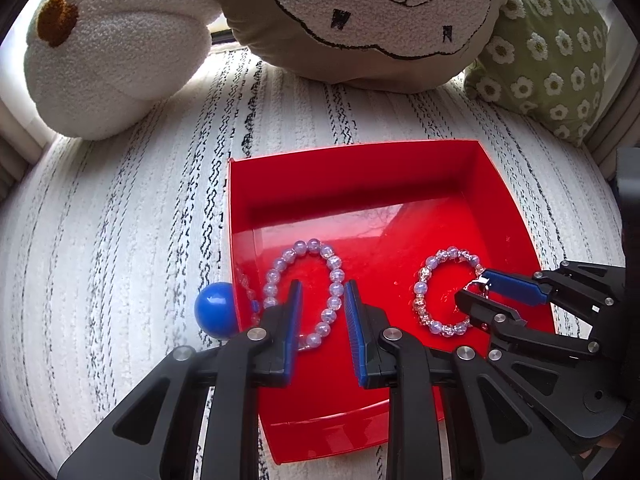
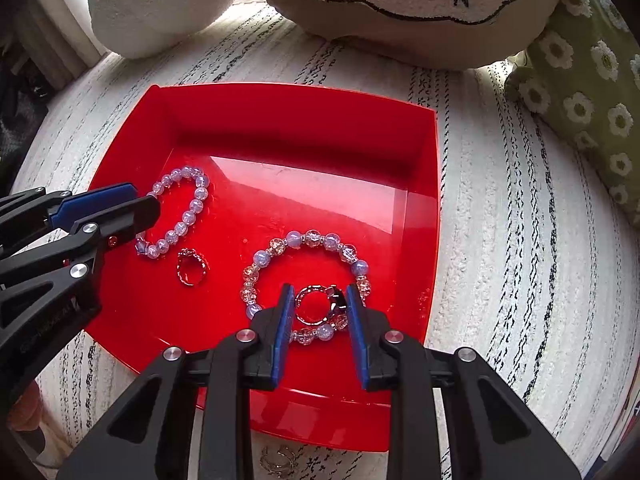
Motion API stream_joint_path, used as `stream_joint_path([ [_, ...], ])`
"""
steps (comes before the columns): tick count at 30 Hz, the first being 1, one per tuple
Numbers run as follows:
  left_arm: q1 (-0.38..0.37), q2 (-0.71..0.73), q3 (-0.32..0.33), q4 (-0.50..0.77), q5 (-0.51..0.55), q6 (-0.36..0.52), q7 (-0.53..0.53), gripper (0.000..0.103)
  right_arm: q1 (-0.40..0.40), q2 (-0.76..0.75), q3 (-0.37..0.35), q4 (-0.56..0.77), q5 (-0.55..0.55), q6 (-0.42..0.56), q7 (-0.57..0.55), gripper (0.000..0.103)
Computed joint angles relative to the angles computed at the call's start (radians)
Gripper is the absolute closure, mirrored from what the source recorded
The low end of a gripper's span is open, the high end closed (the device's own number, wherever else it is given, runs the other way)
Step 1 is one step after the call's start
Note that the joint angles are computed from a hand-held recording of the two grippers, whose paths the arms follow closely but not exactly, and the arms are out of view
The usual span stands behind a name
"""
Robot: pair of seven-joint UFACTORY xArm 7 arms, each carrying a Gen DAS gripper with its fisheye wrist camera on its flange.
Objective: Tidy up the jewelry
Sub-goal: 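Lower both silver rings into the red tray and open both tools, then withdraw both open tools from the red tray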
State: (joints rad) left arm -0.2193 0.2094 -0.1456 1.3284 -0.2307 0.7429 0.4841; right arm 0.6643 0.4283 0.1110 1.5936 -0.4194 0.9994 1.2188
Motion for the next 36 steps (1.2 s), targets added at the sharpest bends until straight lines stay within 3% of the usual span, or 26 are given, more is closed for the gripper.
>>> stream_joint_path([
  [4,-0.001,0.0,-0.001,0.001,-0.003,0.005,0.003,0.083,0.002,0.003,-0.002,0.006,-0.004,0.0,0.001,0.076],
  [7,-0.001,0.001,-0.001,0.003,-0.004,0.006,0.002,0.083,0.007,0.001,-0.005,0.008,-0.015,0.003,0.007,0.068],
  [19,0.024,-0.052,-0.002,-0.024,-0.083,0.02,0.064,0.083,0.036,-0.041,-0.001,-0.008,-0.076,0.0,0.051,0.067],
  [22,0.034,-0.099,0.004,-0.06,-0.127,0.023,0.113,0.081,0.057,-0.08,0.007,-0.038,-0.12,0.003,0.09,0.052],
  [24,0.038,-0.131,0.014,-0.087,-0.149,0.028,0.131,0.069,0.07,-0.111,0.019,-0.066,-0.15,0.009,0.123,0.049],
  [28,0.044,-0.207,0.036,-0.156,-0.219,0.035,0.184,0.058,0.089,-0.185,0.053,-0.141,-0.203,0.012,0.197,0.036],
  [30,0.047,-0.249,0.053,-0.194,-0.268,0.048,0.225,0.038,0.103,-0.213,0.074,-0.17,-0.242,0.029,0.246,0.023],
  [32,0.049,-0.291,0.075,-0.229,-0.332,0.067,0.278,0.02,0.114,-0.236,0.096,-0.195,-0.275,0.05,0.291,0.02],
  [36,0.044,-0.392,0.107,-0.334,-0.378,0.026,0.349,0.016,0.129,-0.283,0.141,-0.26,-0.314,0.067,0.388,0.014],
])
